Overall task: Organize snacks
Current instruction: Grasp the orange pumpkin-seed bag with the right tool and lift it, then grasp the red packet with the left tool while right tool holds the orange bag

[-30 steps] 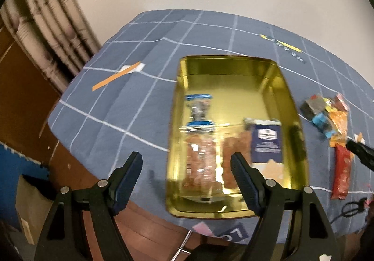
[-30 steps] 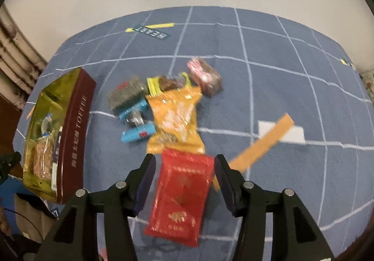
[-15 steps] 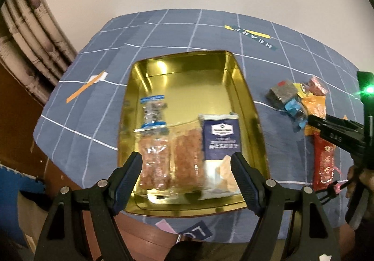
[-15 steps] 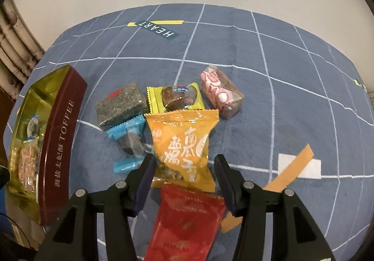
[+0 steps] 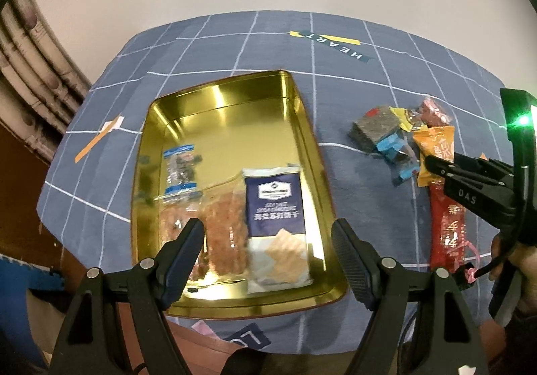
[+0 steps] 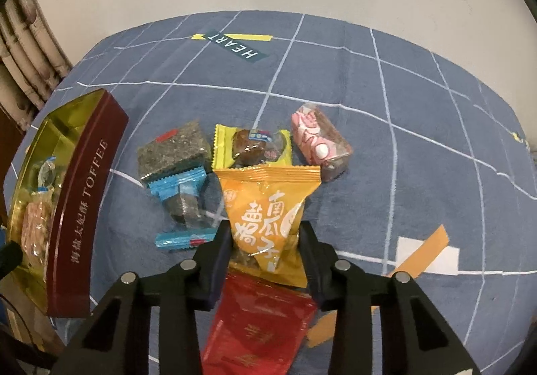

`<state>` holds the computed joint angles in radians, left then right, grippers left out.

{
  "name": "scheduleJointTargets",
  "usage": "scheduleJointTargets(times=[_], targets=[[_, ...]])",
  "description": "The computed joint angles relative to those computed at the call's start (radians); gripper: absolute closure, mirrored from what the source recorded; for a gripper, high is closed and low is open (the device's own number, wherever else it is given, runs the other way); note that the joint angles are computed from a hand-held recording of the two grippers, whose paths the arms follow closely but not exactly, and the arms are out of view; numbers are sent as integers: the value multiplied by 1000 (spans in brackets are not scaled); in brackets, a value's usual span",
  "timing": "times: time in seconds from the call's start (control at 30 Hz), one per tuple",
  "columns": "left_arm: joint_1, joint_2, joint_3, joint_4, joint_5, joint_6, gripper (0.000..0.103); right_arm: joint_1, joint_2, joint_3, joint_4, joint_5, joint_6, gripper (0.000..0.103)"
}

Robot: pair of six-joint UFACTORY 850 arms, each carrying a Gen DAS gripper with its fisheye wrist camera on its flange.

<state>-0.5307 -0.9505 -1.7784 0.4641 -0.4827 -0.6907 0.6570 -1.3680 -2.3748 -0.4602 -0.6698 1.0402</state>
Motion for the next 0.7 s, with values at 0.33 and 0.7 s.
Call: scheduleJointTargets(times=[0.33, 0.7], targets=[[-29, -52, -86, -79, -22, 114, 28, -15, 200, 324, -178, 122, 196, 64], [-73, -174, -283, -385, -101, 424, 28, -13, 407, 674, -369, 170, 485, 64]])
